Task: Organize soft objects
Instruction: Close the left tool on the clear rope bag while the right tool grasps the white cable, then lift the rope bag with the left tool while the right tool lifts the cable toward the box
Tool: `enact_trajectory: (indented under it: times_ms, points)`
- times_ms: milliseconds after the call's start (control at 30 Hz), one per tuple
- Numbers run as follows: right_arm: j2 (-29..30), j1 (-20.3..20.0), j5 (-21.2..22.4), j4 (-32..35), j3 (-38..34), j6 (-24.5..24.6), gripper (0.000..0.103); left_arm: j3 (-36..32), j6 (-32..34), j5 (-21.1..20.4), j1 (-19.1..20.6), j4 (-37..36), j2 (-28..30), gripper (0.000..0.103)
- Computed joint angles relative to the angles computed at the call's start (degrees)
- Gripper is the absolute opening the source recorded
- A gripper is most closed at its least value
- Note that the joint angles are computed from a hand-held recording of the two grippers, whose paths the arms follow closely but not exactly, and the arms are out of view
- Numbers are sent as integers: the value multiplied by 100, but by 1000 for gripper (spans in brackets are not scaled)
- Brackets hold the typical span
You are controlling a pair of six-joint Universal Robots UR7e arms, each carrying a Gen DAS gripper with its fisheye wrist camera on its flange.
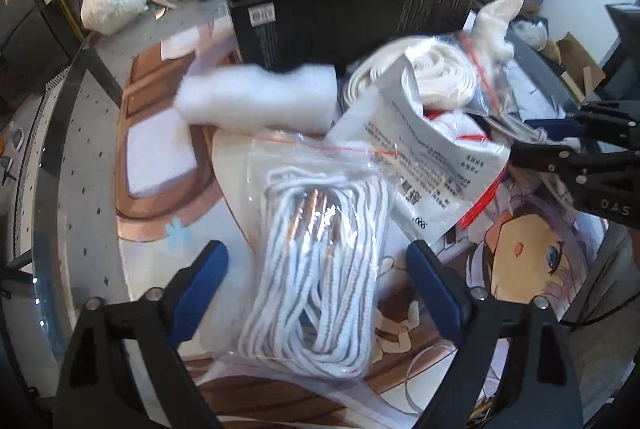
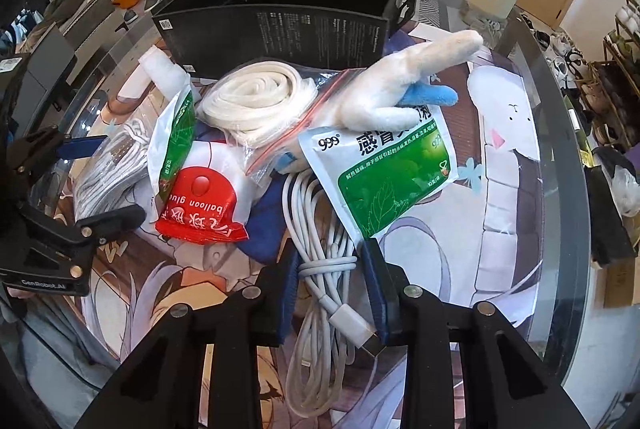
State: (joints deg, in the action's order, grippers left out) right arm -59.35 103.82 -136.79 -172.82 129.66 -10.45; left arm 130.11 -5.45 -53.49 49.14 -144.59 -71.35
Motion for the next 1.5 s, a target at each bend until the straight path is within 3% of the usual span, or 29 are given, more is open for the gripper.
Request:
enact_trajectory:
  times_ms: [100, 267, 733, 933, 1033, 1133, 1200, 1300, 1400, 1467, 1500]
  points:
    - [47, 33, -32, 8, -18, 47, 31, 45, 151, 13, -38, -132, -33, 48]
    - [90, 95, 4, 20, -39, 86, 29, 33, 209, -171, 1, -211, -107, 37]
    - [-442, 158, 686, -320, 192, 39, 28, 287, 595, -115, -210, -1034, -379, 32]
    - [-527, 289, 854, -835, 340, -206, 27, 411, 817, 78, -350, -1409, -355, 32]
    - [-550, 349, 1007, -1210, 425, -402, 14, 455, 866, 20, -361, -1625, -377, 32]
    - [-482, 473, 986, -1750, 447, -690, 14, 643, 1131, 385, -548, -2386, -304, 32]
    - [-489, 460, 913, -1408, 371, -597, 14, 663, 1251, 307, -550, -2533, -320, 32]
    - [-631, 196, 1100, -401, 269, -98, 18, 507, 1082, 78, -389, -2082, -364, 32]
    - [-841, 69, 1180, 211, 289, 263, 29, 422, 760, -118, -254, -1496, -492, 32]
    - [-962, 65, 1139, 533, 334, 346, 47, 509, 592, -106, -284, -1346, -593, 32]
    - [-1011, 41, 1181, 636, 374, 389, 47, 553, 514, -108, -306, -1292, -633, 32]
